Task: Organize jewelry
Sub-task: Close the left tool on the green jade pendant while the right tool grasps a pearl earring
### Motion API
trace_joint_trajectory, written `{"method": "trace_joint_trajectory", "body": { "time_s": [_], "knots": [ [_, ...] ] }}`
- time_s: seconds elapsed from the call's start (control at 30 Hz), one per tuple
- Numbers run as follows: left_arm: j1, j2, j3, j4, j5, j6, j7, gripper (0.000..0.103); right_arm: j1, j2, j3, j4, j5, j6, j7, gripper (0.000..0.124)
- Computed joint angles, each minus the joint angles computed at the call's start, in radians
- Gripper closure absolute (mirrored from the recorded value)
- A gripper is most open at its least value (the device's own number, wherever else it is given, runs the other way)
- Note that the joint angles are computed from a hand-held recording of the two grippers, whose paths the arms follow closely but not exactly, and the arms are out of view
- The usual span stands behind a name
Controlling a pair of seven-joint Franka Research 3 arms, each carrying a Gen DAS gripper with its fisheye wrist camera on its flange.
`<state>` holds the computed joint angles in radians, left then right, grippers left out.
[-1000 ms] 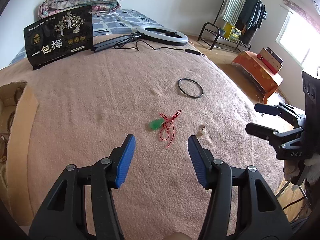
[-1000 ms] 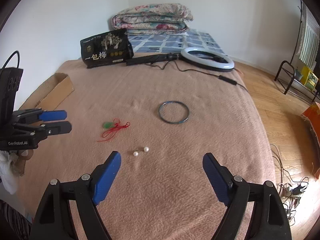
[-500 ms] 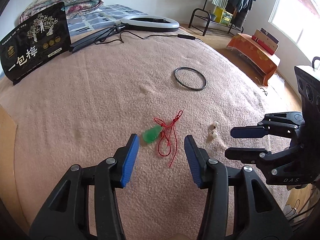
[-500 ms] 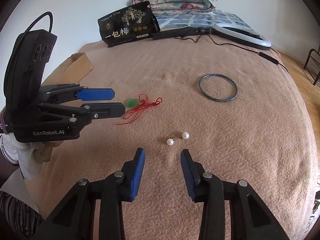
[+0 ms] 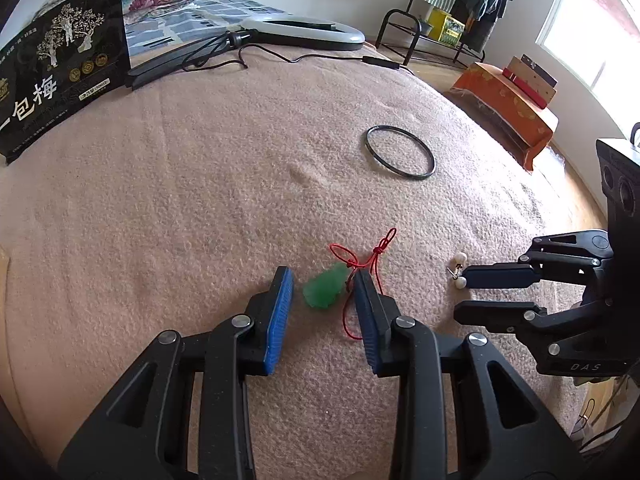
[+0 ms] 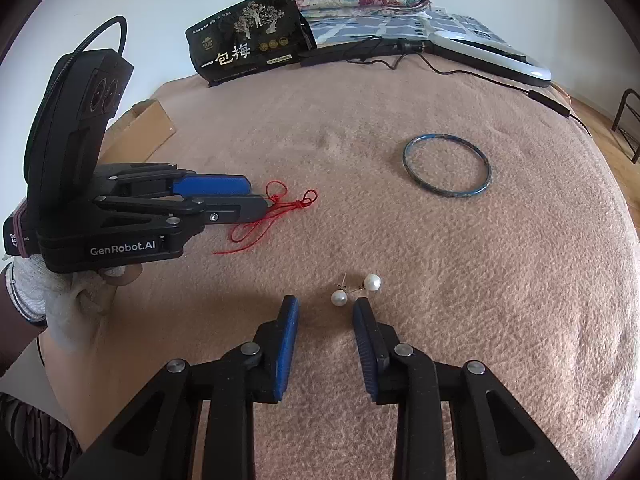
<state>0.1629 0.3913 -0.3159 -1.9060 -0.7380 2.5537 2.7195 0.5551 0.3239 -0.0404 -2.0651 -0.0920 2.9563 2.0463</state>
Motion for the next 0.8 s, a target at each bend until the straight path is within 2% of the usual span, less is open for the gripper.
{"method": "trace_joint_trajectory", "body": {
  "time_s": [0.13, 0.33, 0.53, 0.63, 0.8],
  "knots": [
    [-0.010, -0.002, -0.002, -0.012, 0.014, 0.028, 0.010, 0.072, 0.006, 0.011, -0.009, 0.016, -0.004, -0.005, 0.007, 0.097],
    [-0.009, 0.004, -0.006, -0.014, 0.022, 0.052, -0.015, 0.085, 0.036, 0.028, -0.042, 0.046, -0.058, -0.034, 0.054, 0.103],
    [-0.003, -0.009, -0.020, -0.042, 0.017, 0.094, 0.008, 0.085, 0.047, 0.027, -0.058, 0.045, -0.105, -0.040, 0.107, 0.117],
    [0.002, -0.021, -0.026, -0.060, 0.008, 0.111, 0.025, 0.085, 0.048, 0.020, -0.059, 0.037, -0.125, -0.040, 0.124, 0.118],
    [0.011, -0.037, -0.022, -0.073, -0.020, 0.093, 0.028, 0.085, 0.050, 0.014, -0.058, 0.031, -0.150, -0.036, 0.155, 0.118]
  ]
}}
